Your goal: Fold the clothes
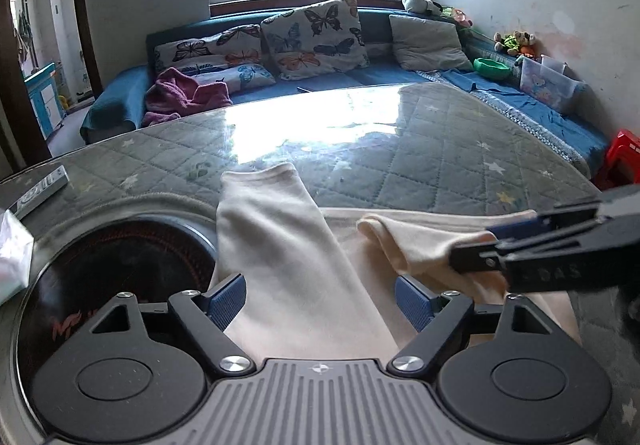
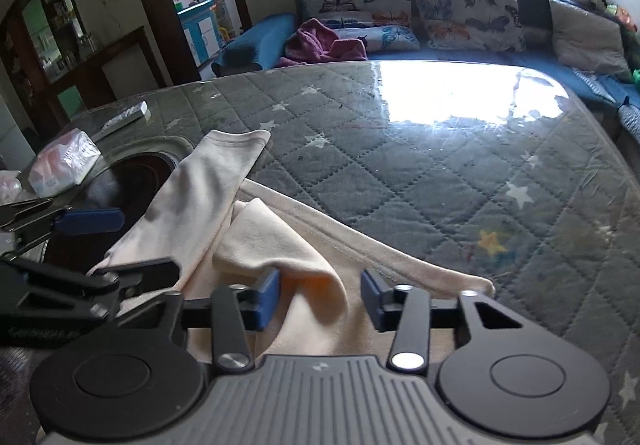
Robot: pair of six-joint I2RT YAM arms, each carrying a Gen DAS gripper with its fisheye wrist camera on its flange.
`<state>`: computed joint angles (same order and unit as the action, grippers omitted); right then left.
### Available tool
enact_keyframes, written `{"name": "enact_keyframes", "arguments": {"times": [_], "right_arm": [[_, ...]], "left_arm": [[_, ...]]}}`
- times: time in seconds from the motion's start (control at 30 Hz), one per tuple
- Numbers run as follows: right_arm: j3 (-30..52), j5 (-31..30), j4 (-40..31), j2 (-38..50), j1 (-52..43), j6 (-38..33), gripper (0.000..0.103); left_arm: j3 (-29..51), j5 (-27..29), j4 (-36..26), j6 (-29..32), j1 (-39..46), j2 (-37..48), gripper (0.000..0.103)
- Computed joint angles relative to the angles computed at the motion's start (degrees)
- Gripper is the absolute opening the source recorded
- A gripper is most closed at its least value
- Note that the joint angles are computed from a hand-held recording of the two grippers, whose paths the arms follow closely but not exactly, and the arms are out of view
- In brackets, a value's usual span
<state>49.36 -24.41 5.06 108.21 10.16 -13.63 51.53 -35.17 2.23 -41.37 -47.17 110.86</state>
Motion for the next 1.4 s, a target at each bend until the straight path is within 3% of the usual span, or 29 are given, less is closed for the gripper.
{"name": "enact_keyframes", "arguments": {"times": [0.13,0.2,0.43,0.67,0.87,0.93,1.0,1.27,1.4], "right_arm": [[0.0,-2.2,-1.0,-0.1,-1.3,-0.4,0.014],[-1.0,-2.5,0.0,-1.0,-2.0,-0.5,0.009],[-7.8,-0.9,5.6,-7.8,-5.3,0.2,0.007],[-17.1,-0.5,9.1,-17.3,-14.8,-0.1,0.007],[-24.3,-1.3,9.9,-21.9,-24.9,-2.9,0.007],[-25.4,-2.4,9.4,-21.9,-28.4,-3.3,0.007],[-26.3,-2.9,9.5,-21.3,-30.8,-3.8,0.007],[-27.9,-4.4,11.3,-20.2,-34.7,-5.6,0.007],[-27.9,-5.0,11.2,-21.0,-35.8,-7.2,0.007]], "left_arm": [[1.3,2.6,1.3,1.2,2.6,1.9,0.084],[1.9,3.2,2.1,1.8,3.3,2.8,0.084],[5.1,4.5,2.3,2.8,5.8,6.1,0.077],[8.5,4.3,0.7,3.4,8.0,8.7,0.067],[7.7,3.5,1.9,4.4,9.0,8.2,0.027],[5.7,3.7,3.6,4.3,9.1,7.0,0.009],[3.3,2.8,5.0,3.2,8.7,5.1,0.005],[-10.9,-4.3,6.5,-3.2,4.9,-9.9,0.003],[-19.1,-10.3,0.8,-10.8,0.4,-21.7,0.003]]}}
